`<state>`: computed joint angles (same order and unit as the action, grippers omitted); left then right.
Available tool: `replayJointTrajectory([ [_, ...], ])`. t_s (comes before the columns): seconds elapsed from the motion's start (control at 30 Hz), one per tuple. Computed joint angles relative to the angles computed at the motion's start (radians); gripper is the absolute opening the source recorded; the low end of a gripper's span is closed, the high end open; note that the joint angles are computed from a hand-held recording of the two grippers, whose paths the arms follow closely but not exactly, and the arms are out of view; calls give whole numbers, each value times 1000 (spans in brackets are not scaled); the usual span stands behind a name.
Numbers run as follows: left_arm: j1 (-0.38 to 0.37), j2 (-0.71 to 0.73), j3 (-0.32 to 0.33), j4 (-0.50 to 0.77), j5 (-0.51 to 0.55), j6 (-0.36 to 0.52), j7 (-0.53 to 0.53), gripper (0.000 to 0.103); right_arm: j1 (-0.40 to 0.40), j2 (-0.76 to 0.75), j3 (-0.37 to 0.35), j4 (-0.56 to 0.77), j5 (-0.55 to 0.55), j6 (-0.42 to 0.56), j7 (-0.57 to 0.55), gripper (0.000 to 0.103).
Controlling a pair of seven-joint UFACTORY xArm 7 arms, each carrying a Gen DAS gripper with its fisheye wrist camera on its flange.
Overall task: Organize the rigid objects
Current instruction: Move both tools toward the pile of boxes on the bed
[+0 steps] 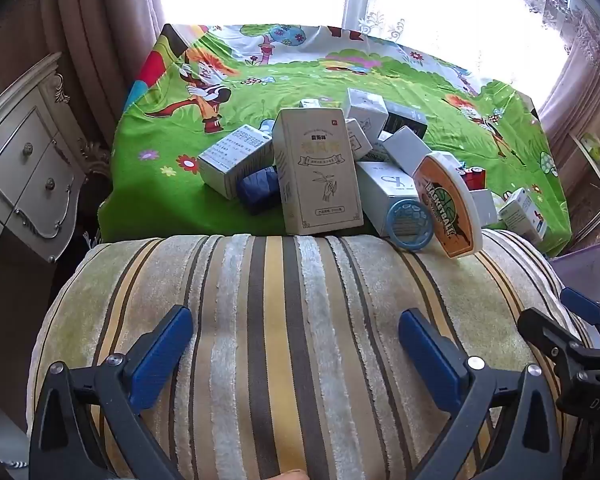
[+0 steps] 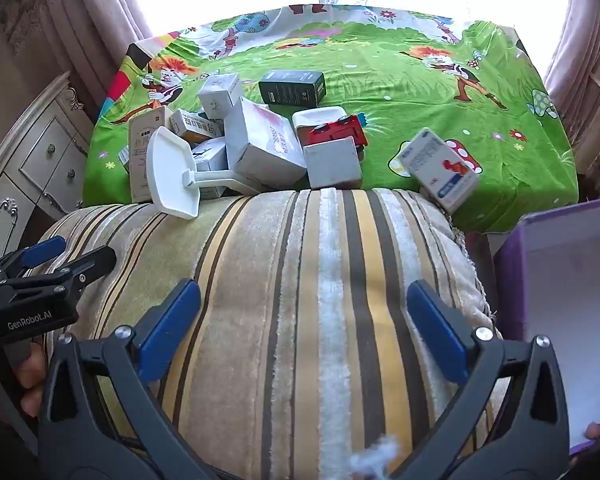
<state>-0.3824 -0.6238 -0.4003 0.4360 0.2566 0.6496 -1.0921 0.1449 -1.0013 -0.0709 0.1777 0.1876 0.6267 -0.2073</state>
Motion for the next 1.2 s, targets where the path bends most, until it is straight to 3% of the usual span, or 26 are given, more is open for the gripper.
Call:
replayJointTrajectory([
  [0.23, 2, -9, 20, -10, -10, -7, 17, 103, 3, -1, 1, -1, -2, 1, -1, 103],
  [0.27, 6, -2, -13, 5, -4, 15, -8, 103, 3, -1, -7, 0, 0, 2, -6, 103],
  [0.5, -7, -11, -1, 7, -9, 32, -6, 103, 3, 8, -3, 4, 2, 0, -4, 103],
  [1.2, -1, -120, 30, -107, -69, -144, -17, 103, 3, -14, -18, -10, 14, -6, -18, 103],
])
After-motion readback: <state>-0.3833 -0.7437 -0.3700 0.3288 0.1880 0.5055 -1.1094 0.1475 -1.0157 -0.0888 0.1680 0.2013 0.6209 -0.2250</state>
